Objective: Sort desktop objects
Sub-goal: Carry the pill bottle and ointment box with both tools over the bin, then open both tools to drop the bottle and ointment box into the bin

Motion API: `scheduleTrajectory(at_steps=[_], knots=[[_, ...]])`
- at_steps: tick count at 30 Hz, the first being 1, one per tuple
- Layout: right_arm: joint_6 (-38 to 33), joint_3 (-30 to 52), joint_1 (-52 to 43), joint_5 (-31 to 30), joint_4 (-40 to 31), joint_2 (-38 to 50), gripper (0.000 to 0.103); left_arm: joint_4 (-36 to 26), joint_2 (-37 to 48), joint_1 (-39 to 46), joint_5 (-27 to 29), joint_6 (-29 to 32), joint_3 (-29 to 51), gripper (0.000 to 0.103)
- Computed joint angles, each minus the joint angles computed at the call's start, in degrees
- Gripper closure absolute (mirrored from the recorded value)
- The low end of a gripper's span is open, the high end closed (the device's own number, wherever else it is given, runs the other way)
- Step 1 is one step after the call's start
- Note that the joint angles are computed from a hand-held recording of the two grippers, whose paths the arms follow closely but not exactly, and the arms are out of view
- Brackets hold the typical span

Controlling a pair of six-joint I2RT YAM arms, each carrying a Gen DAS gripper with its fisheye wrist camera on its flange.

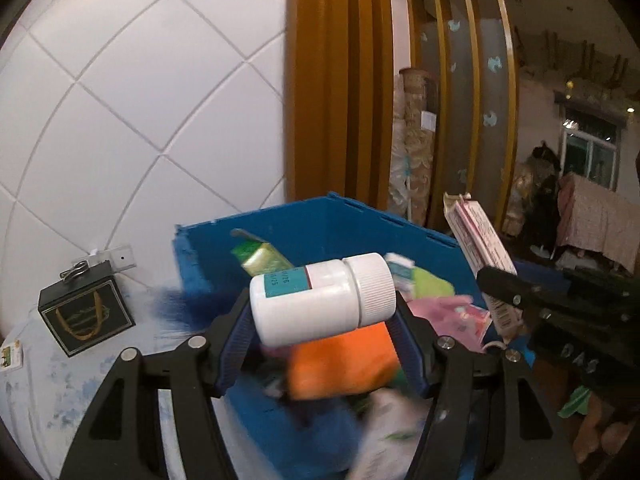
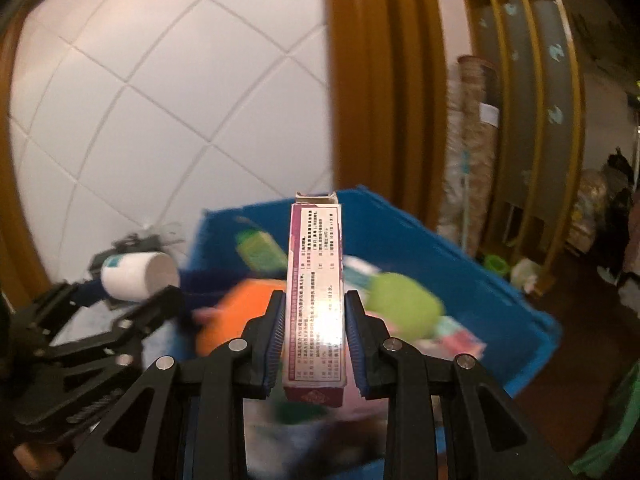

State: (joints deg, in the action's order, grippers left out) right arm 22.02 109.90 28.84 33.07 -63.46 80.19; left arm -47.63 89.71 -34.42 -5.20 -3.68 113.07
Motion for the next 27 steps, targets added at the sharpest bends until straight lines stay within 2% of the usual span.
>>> scheduleTrajectory(at_steps=[3, 7, 12, 15, 17, 18, 20, 22, 27], knots=[[-6.3, -4.4, -10.4, -8.9, 1.9, -3.5, 0.074, -5.5, 7.6, -6.1, -7.4, -3.1, 10.8, 0.040], [-13.4, -6.5, -21.5, -19.1, 3.1, -3.5, 0.074, -14.1, 16.8, -10.0, -12.2, -6.6, 24.0, 0.040], [-18.6, -9.9, -28.3, -26.1, 5.3, -2.4, 0.074, -17.2, 20.8, -11.9, -16.7, -9.1, 27.9, 0.040], [-20.4, -11.9, -29.7, -27.8, 6.8, -1.7, 0.074, -18.7, 22.4, -12.2, -18.0, -10.3, 30.2, 0.038], [-21.1, -12.2, -30.2, -28.7, 7.1, -0.7, 0.072, -19.5, 22.8, -12.3, -19.0, -10.9, 31.0, 0.021], [-21.4, -12.5, -30.5, -28.9, 7.3, -0.6, 0.071, -18.7, 21.9, -12.4, -19.6, -11.2, 29.8, 0.020], [-21.4, -12.5, -30.8, -29.7, 7.4, -0.5, 0.060, -18.2, 20.5, -12.4, -20.4, -11.5, 28.1, 0.016], [-21.7, -12.7, -31.1, -30.1, 7.3, -0.6, 0.034, -18.8, 19.7, -12.6, -21.6, -11.6, 27.8, 0.012], [-22.0, -13.4, -30.6, -29.4, 7.0, -3.1, 0.003, -16.4, 14.7, -13.4, -25.1, -12.2, 20.7, 0.011]])
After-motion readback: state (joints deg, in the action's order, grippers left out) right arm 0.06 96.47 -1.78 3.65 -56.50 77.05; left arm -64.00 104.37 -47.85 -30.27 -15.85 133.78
